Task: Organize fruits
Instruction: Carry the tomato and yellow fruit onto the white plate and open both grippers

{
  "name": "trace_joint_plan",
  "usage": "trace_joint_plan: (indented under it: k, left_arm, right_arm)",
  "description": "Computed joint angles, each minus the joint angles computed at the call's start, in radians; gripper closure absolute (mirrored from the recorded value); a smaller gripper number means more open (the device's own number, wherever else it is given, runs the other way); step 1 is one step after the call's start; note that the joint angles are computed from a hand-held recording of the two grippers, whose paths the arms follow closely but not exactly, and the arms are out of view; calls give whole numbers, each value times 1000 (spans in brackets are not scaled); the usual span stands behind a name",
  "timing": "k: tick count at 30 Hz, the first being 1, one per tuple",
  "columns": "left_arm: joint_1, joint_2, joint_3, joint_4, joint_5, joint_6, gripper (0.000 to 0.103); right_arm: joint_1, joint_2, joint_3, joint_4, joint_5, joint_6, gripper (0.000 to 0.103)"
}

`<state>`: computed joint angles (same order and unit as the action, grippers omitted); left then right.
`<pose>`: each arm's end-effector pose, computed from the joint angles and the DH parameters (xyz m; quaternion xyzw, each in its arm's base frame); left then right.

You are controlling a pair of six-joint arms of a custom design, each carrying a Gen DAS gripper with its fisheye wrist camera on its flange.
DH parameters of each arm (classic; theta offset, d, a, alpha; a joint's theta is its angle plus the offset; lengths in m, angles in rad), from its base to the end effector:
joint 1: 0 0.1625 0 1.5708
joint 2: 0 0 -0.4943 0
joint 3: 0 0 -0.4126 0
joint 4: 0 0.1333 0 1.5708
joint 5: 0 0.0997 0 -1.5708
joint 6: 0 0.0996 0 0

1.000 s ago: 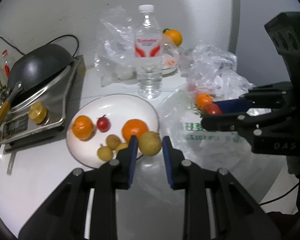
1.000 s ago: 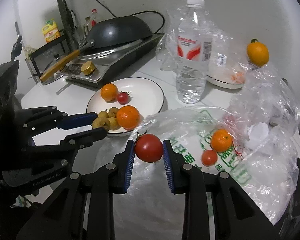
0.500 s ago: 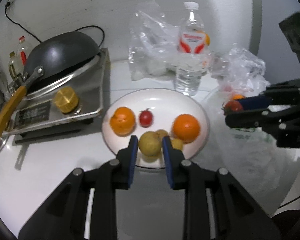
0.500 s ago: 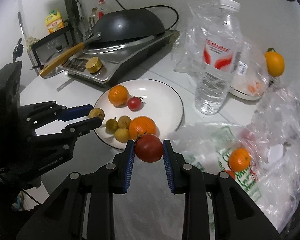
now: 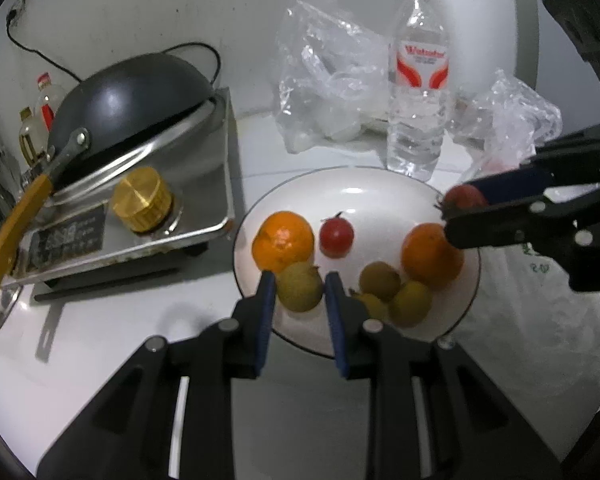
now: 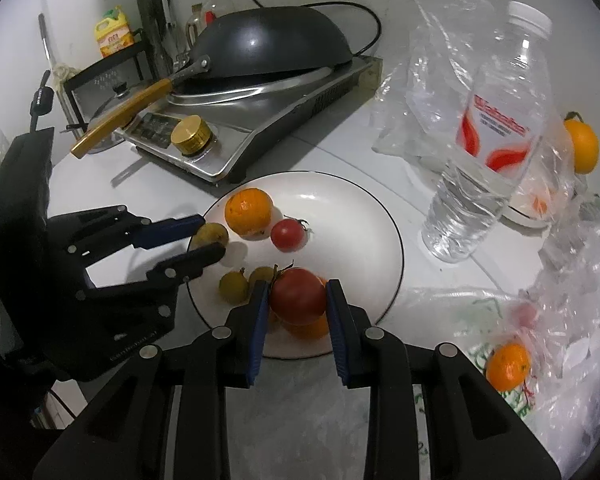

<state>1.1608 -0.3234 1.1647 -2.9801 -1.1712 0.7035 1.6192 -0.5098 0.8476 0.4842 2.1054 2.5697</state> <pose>-0.1918 -0.8730 -0.0117 0.4500 0.8281 -0.2438 0.2286 0.1215 -0.8011 0.1363 0.1820 -0.8843 0.2771 0.3287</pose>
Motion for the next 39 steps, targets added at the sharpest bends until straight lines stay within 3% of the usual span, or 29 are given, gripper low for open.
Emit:
trace_joint_plan:
  k: [14, 21, 29, 39]
  left_arm:
    - [24, -42, 39, -12, -59, -60, 73]
    - [32, -63, 63, -29, -78, -77, 73]
    - [31, -75, 83, -39, -85, -81, 73]
    - [10, -102, 141, -69, -80, -70, 73]
  right_arm:
    - [-1, 240, -419, 267, -9, 6, 73]
    - [2, 293, -508, 324, 1, 20, 73]
    - [1, 277, -480, 303, 16, 52, 70]
    - [12, 108, -172, 94, 15, 42, 67]
